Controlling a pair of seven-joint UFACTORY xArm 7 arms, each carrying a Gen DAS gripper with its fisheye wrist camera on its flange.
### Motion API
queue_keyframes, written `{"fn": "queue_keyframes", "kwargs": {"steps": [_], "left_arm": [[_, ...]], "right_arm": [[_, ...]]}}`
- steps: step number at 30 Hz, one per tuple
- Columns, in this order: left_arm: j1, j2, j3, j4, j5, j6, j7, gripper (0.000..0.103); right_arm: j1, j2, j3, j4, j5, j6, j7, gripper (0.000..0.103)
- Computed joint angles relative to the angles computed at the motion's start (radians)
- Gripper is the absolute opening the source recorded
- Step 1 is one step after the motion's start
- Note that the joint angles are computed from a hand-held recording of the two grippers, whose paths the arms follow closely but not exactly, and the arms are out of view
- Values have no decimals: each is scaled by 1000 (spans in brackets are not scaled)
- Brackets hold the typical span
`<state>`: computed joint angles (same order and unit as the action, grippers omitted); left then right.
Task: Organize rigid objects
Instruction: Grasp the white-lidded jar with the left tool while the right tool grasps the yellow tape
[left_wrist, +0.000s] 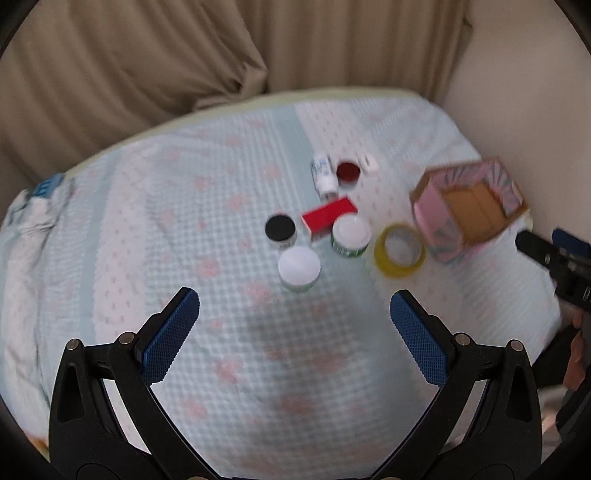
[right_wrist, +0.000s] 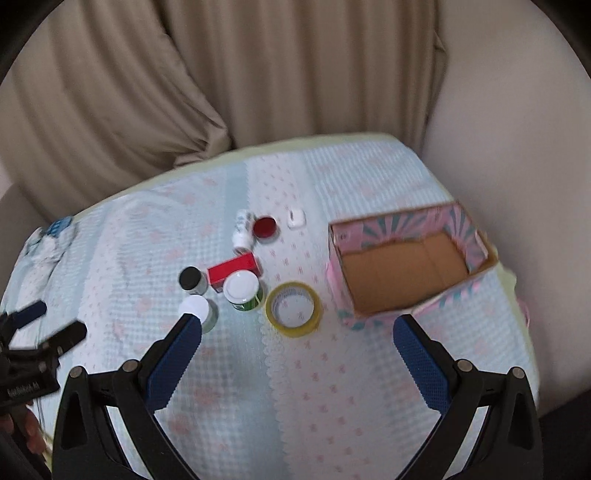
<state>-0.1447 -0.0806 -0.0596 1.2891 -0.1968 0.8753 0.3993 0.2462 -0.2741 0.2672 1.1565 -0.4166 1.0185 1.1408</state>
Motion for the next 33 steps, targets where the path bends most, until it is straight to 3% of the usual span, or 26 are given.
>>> {"fn": "queue_keyframes", "kwargs": {"steps": [5,12,17,30,33], "left_arm": [[2,131,-6,4,-21,-52,95,102],[-9,321,-37,60,-3,-101,82,102],[-28,458,-51,122,42,-128,46,102],[-56,646,-56,231,131,-192,-19,96],[-58,674,-65,258,136,-199,-2,77]], "right_arm": [[6,126,-1,3,-28,-45,127,103],[38,291,-86,-17,1,-153,180,103],[43,418,-142,-1,45,-230,116,103],[70,608,-230,77,55,-276,-37,103],[70,618,-240,83,52,-281,-54,103]]}}
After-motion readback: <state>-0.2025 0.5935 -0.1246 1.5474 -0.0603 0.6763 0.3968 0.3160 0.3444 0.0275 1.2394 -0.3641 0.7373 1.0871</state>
